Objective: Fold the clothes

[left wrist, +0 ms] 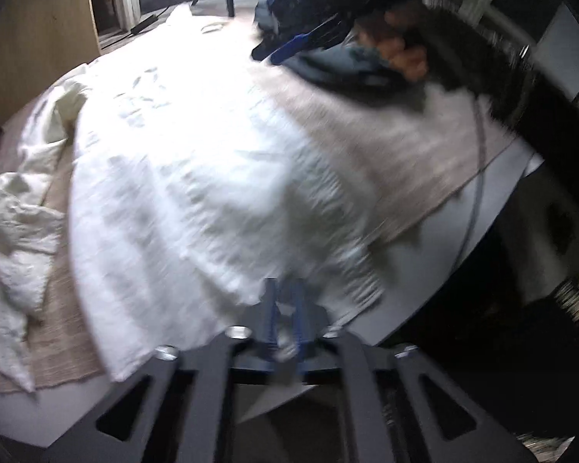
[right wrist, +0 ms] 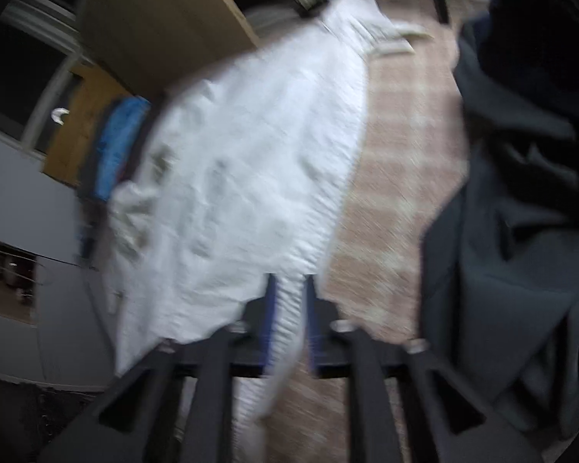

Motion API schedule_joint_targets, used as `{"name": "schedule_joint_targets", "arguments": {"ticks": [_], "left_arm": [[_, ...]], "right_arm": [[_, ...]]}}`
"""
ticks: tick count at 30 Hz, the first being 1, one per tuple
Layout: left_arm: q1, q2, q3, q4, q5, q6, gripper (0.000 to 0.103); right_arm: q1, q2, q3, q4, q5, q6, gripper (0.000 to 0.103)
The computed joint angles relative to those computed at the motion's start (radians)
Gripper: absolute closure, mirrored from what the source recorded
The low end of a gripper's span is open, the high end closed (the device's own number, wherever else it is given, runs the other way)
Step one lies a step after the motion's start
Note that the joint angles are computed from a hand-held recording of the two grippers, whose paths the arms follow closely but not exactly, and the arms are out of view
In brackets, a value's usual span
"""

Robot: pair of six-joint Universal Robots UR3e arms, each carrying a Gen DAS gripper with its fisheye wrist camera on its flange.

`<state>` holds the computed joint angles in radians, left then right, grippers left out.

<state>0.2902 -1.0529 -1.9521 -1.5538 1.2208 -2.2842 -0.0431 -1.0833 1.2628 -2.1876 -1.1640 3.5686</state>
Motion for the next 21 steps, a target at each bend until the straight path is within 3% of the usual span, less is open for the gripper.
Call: {"name": "schedule_joint_targets", "arguments": {"ticks": [1,2,8,15,17,19,21], "left_arm": [[-0.013,0.016,-0.024,0.022,0.031,0.002,0.066],[-0.006,0.033,-0.039,0.004,0.047,0.019,0.063],[0.191,0.147,-0.062,-0.226,0.062,0.144,0.057],[0.165,0.055,-0.122,-0.096,0.011,0.003,0.055],[0.162,0.019,-0.108,-0.093,-0.031,-0.033,0.063],[0.184,0.021,-0.073,-0.154,-0.089,-0.004,0.093],[0.206,0.049,-0.047,-0.205,-0.132,0.038,0.099]], "right_arm": [[-0.009,-0.003,0.035,-0.028,0.016,0.016,0.067],[-0.019,-0.006,0.072,-0.061,0.04,0.034,0.067],[-0.003,-0.107,0.291,-0.215,0.107,0.084,0.067],[0.092,-0.324,0.592,-0.343,0.077,0.143,0.067],[0.112,-0.362,0.635,-0.357,0.068,0.167,0.067],[0.122,-0.4,0.671,-0.383,0.066,0.186,0.067],[0.117,-0.437,0.702,-0.399,0.069,0.187,0.067]]}}
